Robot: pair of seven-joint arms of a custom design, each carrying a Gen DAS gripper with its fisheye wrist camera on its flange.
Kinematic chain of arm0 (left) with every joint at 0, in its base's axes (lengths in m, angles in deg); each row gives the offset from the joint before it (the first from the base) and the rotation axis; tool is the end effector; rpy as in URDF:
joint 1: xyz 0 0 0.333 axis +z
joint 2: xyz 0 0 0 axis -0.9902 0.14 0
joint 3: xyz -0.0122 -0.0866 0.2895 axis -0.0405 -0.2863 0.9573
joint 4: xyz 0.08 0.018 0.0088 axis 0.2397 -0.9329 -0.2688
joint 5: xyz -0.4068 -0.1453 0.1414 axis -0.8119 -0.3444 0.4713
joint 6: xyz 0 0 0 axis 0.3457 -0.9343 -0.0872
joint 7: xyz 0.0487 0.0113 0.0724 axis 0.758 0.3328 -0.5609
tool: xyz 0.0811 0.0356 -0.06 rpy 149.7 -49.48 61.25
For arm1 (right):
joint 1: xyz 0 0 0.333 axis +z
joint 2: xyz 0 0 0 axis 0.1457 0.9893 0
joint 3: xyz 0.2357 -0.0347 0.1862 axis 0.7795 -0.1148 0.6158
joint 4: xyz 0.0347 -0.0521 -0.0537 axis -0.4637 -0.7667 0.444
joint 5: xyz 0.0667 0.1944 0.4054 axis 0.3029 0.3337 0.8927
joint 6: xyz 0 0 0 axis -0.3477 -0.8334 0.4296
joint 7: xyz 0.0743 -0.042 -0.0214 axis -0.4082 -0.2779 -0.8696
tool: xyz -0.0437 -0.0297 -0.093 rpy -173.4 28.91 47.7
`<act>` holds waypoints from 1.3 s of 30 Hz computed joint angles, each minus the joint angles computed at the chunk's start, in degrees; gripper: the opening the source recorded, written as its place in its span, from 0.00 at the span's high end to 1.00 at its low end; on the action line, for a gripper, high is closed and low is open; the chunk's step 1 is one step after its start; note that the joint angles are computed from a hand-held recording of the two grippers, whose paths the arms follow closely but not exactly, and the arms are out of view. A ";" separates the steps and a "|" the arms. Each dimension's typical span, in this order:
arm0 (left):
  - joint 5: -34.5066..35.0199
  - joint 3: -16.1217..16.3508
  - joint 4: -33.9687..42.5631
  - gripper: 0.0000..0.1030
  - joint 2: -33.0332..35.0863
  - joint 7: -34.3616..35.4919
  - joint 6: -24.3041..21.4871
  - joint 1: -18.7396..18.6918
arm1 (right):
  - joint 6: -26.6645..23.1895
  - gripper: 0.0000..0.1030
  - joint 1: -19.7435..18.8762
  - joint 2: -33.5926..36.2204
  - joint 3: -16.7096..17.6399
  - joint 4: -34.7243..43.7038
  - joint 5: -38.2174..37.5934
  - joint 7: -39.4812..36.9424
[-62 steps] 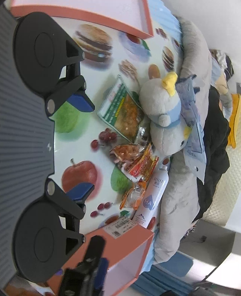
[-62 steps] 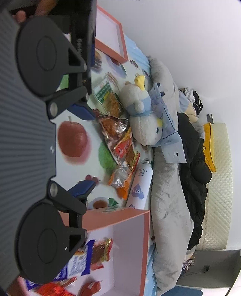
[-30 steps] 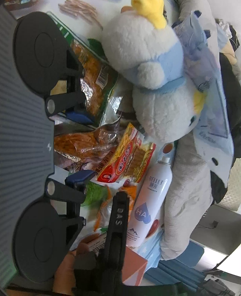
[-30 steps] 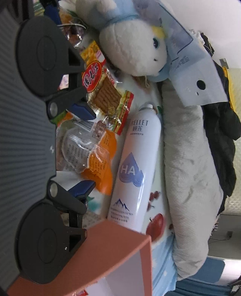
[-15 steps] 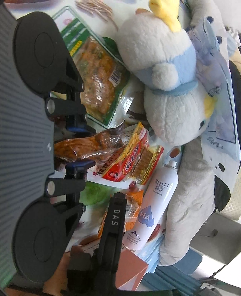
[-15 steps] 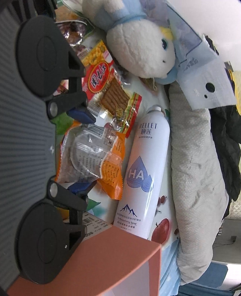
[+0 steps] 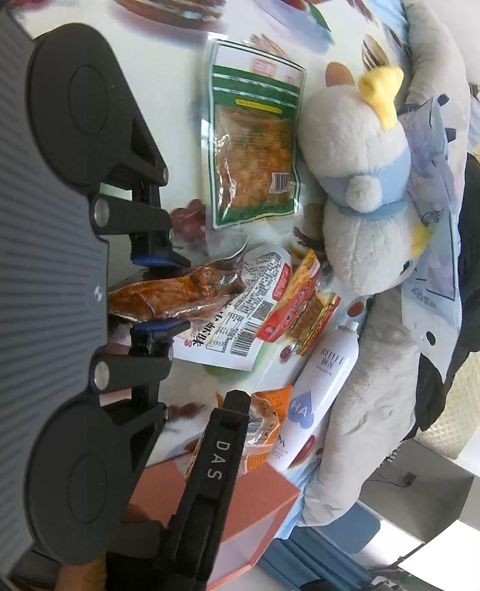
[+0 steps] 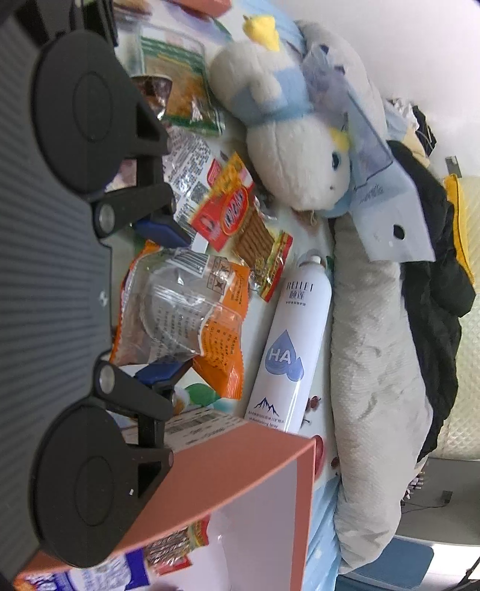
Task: Organize snacks
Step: 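Grasp the spicy strip pack with the left tool while the right tool reaches the clear orange pack, then carry the spicy strip pack and clear orange pack over the pink box with both tools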
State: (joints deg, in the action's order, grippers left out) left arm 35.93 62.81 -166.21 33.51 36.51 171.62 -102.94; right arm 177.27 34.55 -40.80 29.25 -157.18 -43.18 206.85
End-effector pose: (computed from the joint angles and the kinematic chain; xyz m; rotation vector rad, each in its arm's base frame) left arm 0.5985 -0.3450 0.3394 -2.1038 1.6406 -0.9336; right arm 0.6162 0.2830 0.3851 -1.8609 1.5697 -0.6248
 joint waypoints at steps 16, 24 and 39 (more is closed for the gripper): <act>6.90 -5.96 -15.42 0.70 -15.28 -15.97 -2.98 1.49 | 1.42 0.36 -6.31 -18.34 7.81 -20.04 9.75 -11.94; 4.69 -10.73 -21.13 0.70 -23.14 -19.10 -5.60 3.57 | 0.60 0.36 -3.39 -28.11 6.15 -28.47 25.66 -27.50; 5.58 -14.58 -18.60 0.70 -25.74 -21.08 -8.36 4.55 | -1.33 0.36 -3.77 -35.66 6.79 -31.65 42.60 -44.03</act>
